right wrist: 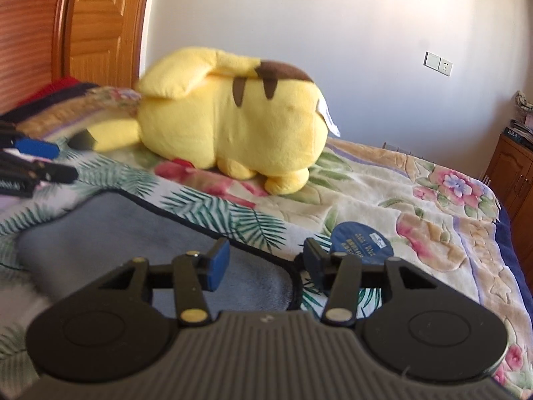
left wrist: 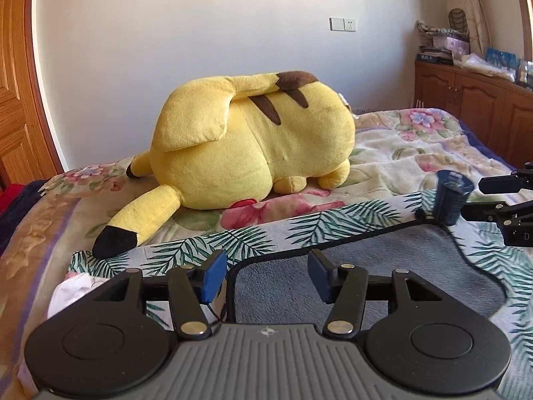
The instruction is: Fold towel
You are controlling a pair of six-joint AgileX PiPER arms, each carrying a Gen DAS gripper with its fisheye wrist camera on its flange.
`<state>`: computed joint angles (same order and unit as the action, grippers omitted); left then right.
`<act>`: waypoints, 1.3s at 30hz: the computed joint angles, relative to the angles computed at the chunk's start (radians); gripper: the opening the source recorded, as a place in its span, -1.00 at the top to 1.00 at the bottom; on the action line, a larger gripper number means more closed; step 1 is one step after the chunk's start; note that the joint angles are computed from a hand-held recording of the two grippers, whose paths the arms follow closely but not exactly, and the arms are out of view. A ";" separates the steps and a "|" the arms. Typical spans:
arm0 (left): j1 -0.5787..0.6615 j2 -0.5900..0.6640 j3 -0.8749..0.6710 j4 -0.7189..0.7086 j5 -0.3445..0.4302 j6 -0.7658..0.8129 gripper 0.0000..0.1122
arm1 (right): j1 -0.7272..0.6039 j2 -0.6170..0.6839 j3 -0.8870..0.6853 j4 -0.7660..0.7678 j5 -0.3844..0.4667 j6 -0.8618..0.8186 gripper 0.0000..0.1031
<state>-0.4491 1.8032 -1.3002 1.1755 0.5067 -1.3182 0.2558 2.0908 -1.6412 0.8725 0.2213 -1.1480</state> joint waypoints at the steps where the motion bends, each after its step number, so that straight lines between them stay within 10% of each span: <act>1: -0.013 -0.026 0.020 -0.008 0.006 0.000 0.37 | -0.003 -0.034 0.033 0.033 0.005 -0.023 0.02; 20: -0.342 -0.374 0.173 -0.098 0.309 0.029 -0.04 | -0.027 -0.490 0.420 0.173 0.069 -0.080 0.02; 39: -0.692 -0.463 0.173 -0.071 0.626 -0.089 -0.38 | -0.062 -0.747 0.642 0.122 0.077 -0.012 -0.23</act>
